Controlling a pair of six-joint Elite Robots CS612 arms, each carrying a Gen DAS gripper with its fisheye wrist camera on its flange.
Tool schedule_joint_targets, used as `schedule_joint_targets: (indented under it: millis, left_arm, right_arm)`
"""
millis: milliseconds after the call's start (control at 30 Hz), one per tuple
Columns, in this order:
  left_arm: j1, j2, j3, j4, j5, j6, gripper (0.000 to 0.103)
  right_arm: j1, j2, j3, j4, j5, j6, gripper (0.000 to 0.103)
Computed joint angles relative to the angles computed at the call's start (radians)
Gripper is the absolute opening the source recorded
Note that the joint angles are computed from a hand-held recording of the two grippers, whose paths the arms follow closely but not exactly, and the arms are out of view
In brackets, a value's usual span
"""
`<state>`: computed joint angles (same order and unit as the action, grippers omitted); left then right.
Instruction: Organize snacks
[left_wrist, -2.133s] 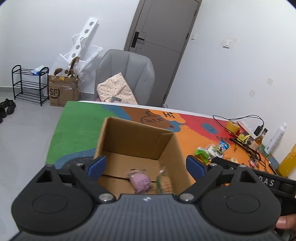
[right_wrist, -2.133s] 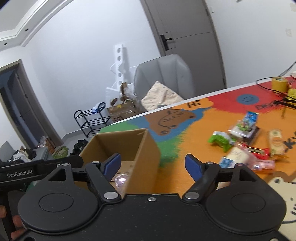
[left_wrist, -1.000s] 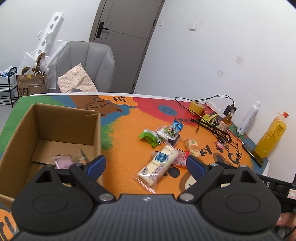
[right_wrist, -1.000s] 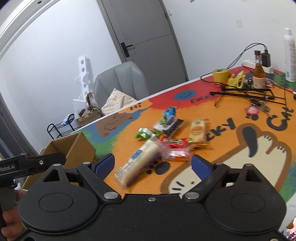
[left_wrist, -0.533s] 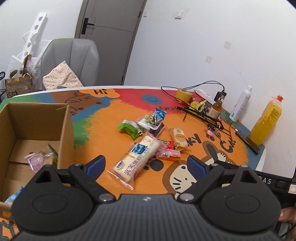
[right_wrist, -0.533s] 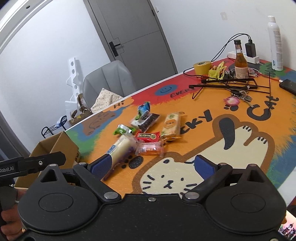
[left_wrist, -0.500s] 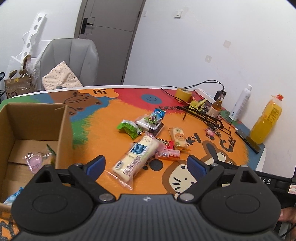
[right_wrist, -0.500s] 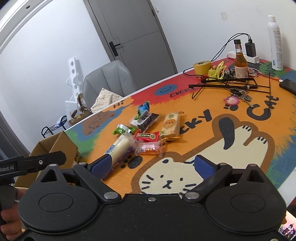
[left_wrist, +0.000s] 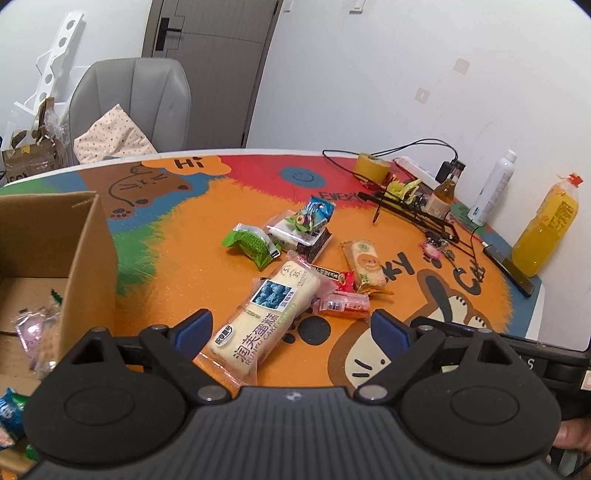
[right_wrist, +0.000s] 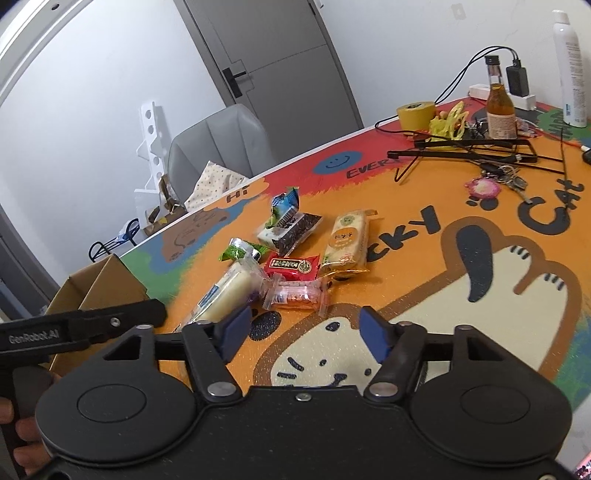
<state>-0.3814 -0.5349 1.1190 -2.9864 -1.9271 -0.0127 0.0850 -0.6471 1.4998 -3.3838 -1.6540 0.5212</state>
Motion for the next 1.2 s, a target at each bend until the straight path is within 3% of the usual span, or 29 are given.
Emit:
schedule_joint_targets:
  millis: [600, 700, 767, 933, 1200]
  left_arm:
    - [-0.013, 0.091, -0.134, 0.094, 0.053, -0.014, 0.09]
    - [-0.015, 0.097, -0.143, 0.116, 0.063, -0.009, 0.079]
    - [-0.018, 0.098, -0.145, 0.13, 0.086, -0.005, 0.061]
    - [-0.017, 0.096, -0.142, 0.15, 0.086, -0.001, 0.039]
    - [-0.013, 0.087, -0.127, 0.155, 0.075, -0.008, 0.034]
  right_arm:
    - [-0.018, 0.053, -0.104, 0.065, 0.065, -0.034, 0.054]
    - [-0.021, 0.061, -0.117, 0.077, 0.075, -0.036, 0.053]
    - [-0.022, 0.067, -0.125, 0.081, 0.08, -0.037, 0.051]
    - [-0.022, 0.08, -0.15, 0.092, 0.093, -0.044, 0.049]
    - [-0.019, 0.113, -0.212, 0.084, 0.099, -0.065, 0.048]
